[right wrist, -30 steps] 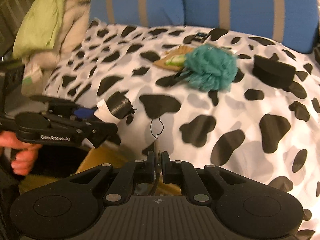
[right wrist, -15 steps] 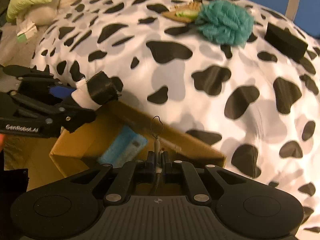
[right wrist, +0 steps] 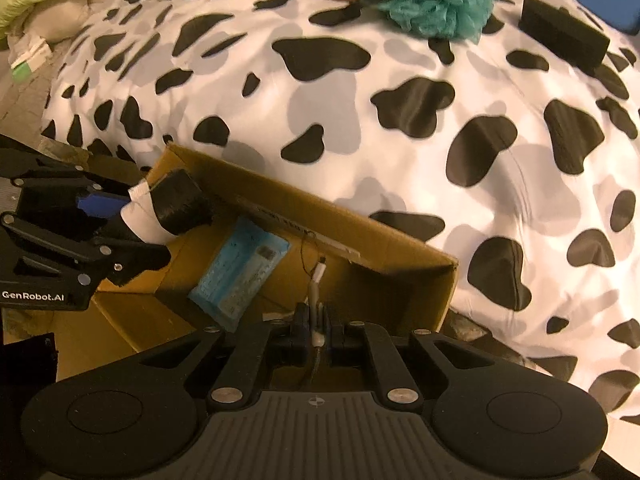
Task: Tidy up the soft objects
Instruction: 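Lower the black roll into the box and open the left tool while the right tool releases the cord, then move both open tools out of the box back over the bed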
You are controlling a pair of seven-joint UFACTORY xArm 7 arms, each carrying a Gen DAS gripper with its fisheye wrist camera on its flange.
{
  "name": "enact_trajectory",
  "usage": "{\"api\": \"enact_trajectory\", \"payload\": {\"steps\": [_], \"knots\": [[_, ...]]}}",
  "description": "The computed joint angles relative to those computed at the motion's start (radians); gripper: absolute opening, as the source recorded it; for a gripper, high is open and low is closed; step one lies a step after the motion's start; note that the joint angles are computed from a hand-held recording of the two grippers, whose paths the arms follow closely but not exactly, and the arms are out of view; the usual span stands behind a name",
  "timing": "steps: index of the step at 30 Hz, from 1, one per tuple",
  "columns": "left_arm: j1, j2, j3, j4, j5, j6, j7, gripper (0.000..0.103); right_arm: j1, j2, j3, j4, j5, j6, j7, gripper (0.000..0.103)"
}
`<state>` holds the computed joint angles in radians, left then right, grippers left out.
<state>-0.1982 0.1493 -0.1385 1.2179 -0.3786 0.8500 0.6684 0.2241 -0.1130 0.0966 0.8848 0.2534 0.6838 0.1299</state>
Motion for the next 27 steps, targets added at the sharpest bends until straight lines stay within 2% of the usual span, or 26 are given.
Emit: {"api": "enact_trajectory", "payload": {"steps": [1,2,3,6,11,15,27], "knots": [[-0.004,0.008,0.001,0.009,0.018,0.009,-0.016,0.042,-0.002,0.005,0.003,0.006,-0.020,0.011,0.012,0.053],[-0.007,0.012,0.001,0.012,0.029,0.011,-0.028,0.043,-0.003,0.008,0.008,0.009,-0.048,0.014,0.028,0.079],[-0.009,0.015,0.002,0.016,0.040,0.014,-0.037,0.043,-0.003,0.008,0.011,0.011,-0.070,0.014,0.035,0.089],[-0.014,0.020,0.003,0.021,0.074,0.011,-0.067,0.048,0.000,0.009,0.009,0.012,-0.072,0.016,0.027,0.095],[-0.021,0.029,0.005,0.030,0.127,0.009,-0.114,0.049,-0.001,0.009,0.014,0.012,-0.122,0.012,0.058,0.097],[-0.019,0.029,0.001,0.032,0.123,0.001,-0.118,0.049,0.002,-0.007,0.009,-0.002,-0.100,-0.019,0.050,0.097],[-0.016,0.025,-0.003,0.026,0.099,-0.027,-0.125,0.049,-0.009,-0.031,0.008,-0.026,-0.127,-0.071,0.102,0.097]]}}
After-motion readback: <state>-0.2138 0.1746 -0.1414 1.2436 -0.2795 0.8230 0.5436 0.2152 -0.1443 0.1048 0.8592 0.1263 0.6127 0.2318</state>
